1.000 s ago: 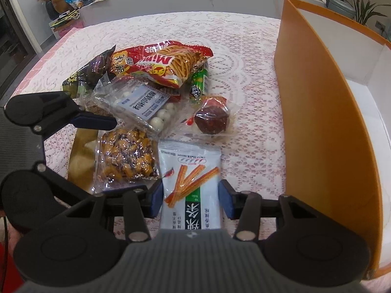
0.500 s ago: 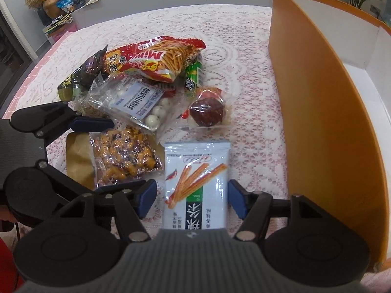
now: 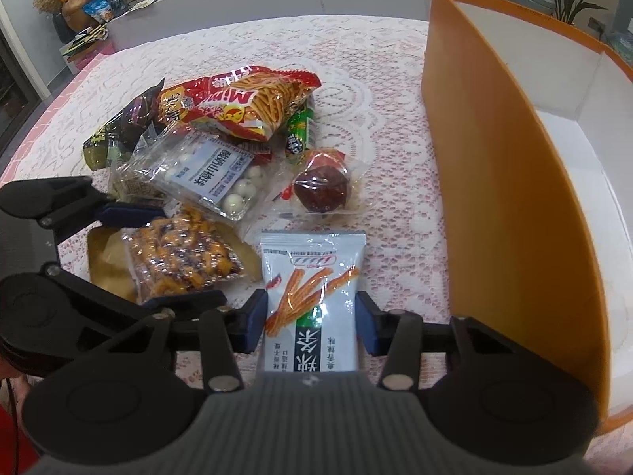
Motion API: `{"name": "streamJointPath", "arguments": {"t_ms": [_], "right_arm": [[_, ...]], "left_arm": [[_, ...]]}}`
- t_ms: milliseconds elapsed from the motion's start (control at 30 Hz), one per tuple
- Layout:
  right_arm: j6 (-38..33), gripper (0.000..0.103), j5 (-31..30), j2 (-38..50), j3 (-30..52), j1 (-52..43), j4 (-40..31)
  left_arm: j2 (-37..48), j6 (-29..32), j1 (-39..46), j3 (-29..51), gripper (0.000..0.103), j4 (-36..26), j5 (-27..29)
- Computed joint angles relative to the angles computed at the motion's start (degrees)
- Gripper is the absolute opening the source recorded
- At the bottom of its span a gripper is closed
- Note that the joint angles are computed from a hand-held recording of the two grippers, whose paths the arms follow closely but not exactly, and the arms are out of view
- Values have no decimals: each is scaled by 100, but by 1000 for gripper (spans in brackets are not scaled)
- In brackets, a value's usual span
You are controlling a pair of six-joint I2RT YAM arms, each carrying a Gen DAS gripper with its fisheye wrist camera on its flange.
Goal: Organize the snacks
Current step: 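Carry both held packets over the orange box with both grippers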
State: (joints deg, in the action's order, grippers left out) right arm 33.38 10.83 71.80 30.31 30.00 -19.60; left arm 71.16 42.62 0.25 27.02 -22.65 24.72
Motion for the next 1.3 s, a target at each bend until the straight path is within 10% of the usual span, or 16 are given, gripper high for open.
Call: {"name": "streamJointPath", "arguments": {"t_ms": [900, 1300], "right_arm": [[-125, 45, 685, -2188, 730, 223, -1757], [-2058, 45, -159, -3034, 1805, -1748, -3281]], "left_arm": [[-2343, -1533, 1148, 1049, 92, -2647, 156], [-2858, -3767, -1798, 1861, 92, -2854, -1312]]}}
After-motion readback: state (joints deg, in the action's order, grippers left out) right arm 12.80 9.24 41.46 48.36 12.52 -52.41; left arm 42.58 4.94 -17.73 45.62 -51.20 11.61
